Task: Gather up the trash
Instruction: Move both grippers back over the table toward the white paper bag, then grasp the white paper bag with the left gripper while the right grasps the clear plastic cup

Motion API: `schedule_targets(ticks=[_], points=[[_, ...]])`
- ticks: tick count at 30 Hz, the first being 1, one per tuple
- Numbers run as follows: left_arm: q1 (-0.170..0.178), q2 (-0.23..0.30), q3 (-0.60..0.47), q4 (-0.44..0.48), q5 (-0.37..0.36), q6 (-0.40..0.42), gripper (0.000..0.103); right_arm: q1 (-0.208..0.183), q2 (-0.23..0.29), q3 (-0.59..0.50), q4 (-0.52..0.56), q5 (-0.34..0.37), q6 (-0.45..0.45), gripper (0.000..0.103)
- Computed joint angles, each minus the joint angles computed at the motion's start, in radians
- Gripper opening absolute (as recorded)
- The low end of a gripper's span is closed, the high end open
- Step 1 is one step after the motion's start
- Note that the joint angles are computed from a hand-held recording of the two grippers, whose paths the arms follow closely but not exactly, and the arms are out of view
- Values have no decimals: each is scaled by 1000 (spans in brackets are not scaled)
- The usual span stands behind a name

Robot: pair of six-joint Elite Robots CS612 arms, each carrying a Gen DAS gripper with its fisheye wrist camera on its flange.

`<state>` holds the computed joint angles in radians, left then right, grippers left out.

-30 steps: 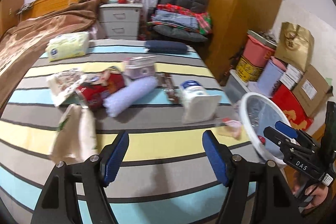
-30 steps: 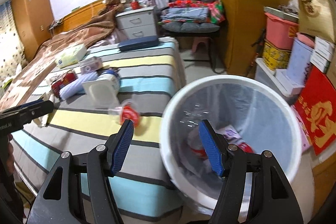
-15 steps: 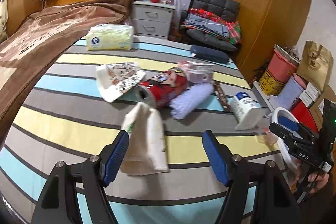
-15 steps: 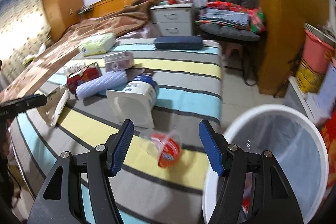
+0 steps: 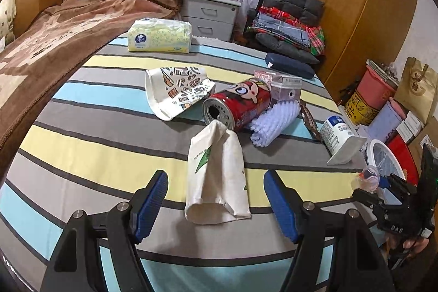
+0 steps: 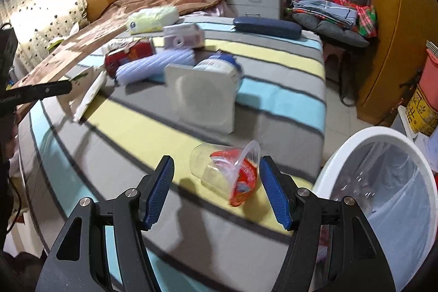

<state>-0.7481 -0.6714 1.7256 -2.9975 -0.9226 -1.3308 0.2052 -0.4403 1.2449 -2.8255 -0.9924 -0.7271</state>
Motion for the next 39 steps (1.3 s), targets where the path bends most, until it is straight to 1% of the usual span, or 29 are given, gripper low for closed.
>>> schedule_targets(ticks=[3,5,7,8,9,11,13,18,19,20,21,23,25,27,28,29,31,32,35,37,39], points=[[1,2,2,-4,-7,-2,72,3,-8,16,-12,-13,8,66],[3,5,3,-8,-14,-3,72,3,-10,15,-5,-20,29,66],[4,7,1,-7,-19,-6,72,7,-8,12,-23,-48,95,66],[4,10,-2,-10,-20,-1,72,7,-8,11,-17,-49,117,66],[5,11,-5,-11,-22,4,72,5,-7,11,-24,-34,150,66],[7,16,-11,-16,-28,18,72,8,-4,14,-55,-34,194,66],[9,19,-18,-13,-32,21,72,13,-2,21,-89,-51,209,66],[14,30,-30,-15,-42,44,72,23,2,26,-122,-83,213,65],[14,32,-33,-7,-33,39,72,25,2,28,-135,-95,216,61],[14,33,-35,1,-21,28,72,27,3,30,-155,-105,224,53],[15,35,-35,1,-20,24,72,26,2,31,-163,-106,226,51],[21,35,-35,6,-33,11,72,26,3,32,-171,-104,235,51],[21,36,-35,10,-27,10,72,24,2,34,-177,-97,236,50],[22,36,-38,27,-24,10,67,24,2,35,-178,-92,243,47],[24,36,-40,34,-24,11,62,23,2,37,-185,-89,249,44],[25,36,-42,43,-30,12,56,22,3,36,-187,-85,252,44],[33,40,-52,47,-64,32,52,23,3,38,-189,-82,257,44],[34,42,-54,47,-69,37,49,23,3,38,-193,-82,261,44],[33,47,-65,56,-66,53,48,23,3,41,-197,-73,266,43],[34,48,-68,58,-66,45,48,23,1,45,-199,-70,265,43],[35,48,-63,41,-67,28,48,22,0,49,-204,-68,264,43]])
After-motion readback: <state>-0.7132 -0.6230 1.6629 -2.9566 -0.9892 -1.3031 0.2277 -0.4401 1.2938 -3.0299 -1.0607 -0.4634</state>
